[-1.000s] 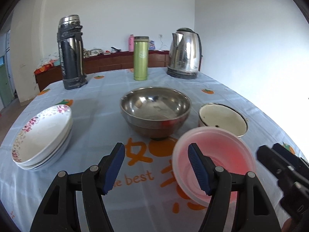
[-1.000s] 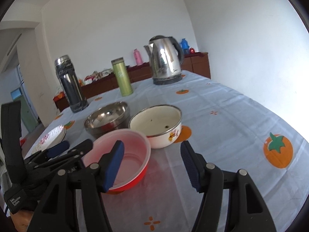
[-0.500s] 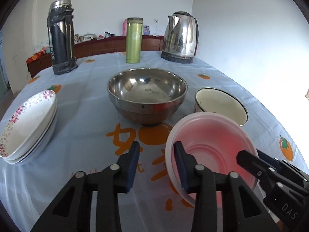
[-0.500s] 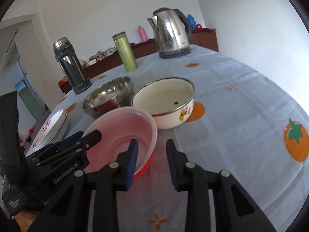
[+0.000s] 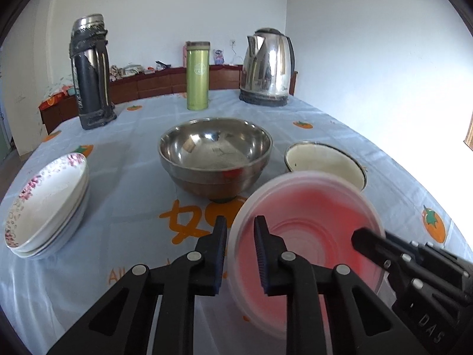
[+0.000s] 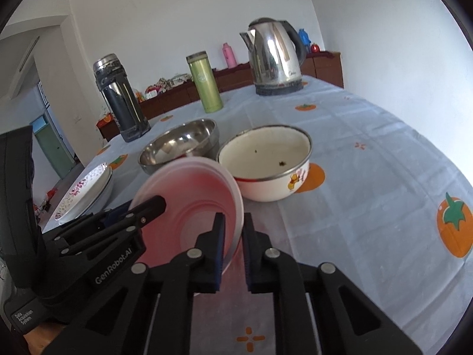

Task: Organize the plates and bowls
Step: 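Lift the pink basin with the left gripper and carry it toward the steel bowl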

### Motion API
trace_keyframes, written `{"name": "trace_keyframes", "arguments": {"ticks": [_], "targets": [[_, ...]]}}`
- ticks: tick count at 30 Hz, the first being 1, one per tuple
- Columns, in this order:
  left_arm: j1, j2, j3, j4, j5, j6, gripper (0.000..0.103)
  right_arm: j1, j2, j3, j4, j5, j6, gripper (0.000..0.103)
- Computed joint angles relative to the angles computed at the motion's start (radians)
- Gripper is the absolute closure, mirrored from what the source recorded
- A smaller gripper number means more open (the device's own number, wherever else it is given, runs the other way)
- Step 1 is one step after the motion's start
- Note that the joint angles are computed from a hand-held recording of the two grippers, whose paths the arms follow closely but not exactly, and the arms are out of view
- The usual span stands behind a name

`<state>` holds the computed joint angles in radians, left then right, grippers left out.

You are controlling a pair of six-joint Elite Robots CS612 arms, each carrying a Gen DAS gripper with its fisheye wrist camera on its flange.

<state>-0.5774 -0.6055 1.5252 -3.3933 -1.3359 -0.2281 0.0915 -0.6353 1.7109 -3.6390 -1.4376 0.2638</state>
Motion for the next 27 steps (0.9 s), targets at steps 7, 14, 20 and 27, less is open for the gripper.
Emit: {"name": "trace_keyframes", "arguments": {"ticks": [7,14,20,27], "targets": [[0.001,-0.009,0.018,-0.080,0.045,-0.009,0.082,0.000,-0.005,-0.010,0.004,0.057,0.047,0.092],[0.013,-0.015,0.021,-0.115,0.049,-0.030,0.082,0.010,-0.006,-0.028,-0.012,0.065,0.057,0.092],[0.018,-0.013,0.000,-0.126,0.093,-0.038,0.082,0.014,0.003,-0.076,-0.021,0.074,0.095,0.092],[0.028,-0.003,-0.052,-0.132,0.119,-0.018,0.082,0.018,0.020,-0.141,-0.031,0.068,0.117,0.092]]}}
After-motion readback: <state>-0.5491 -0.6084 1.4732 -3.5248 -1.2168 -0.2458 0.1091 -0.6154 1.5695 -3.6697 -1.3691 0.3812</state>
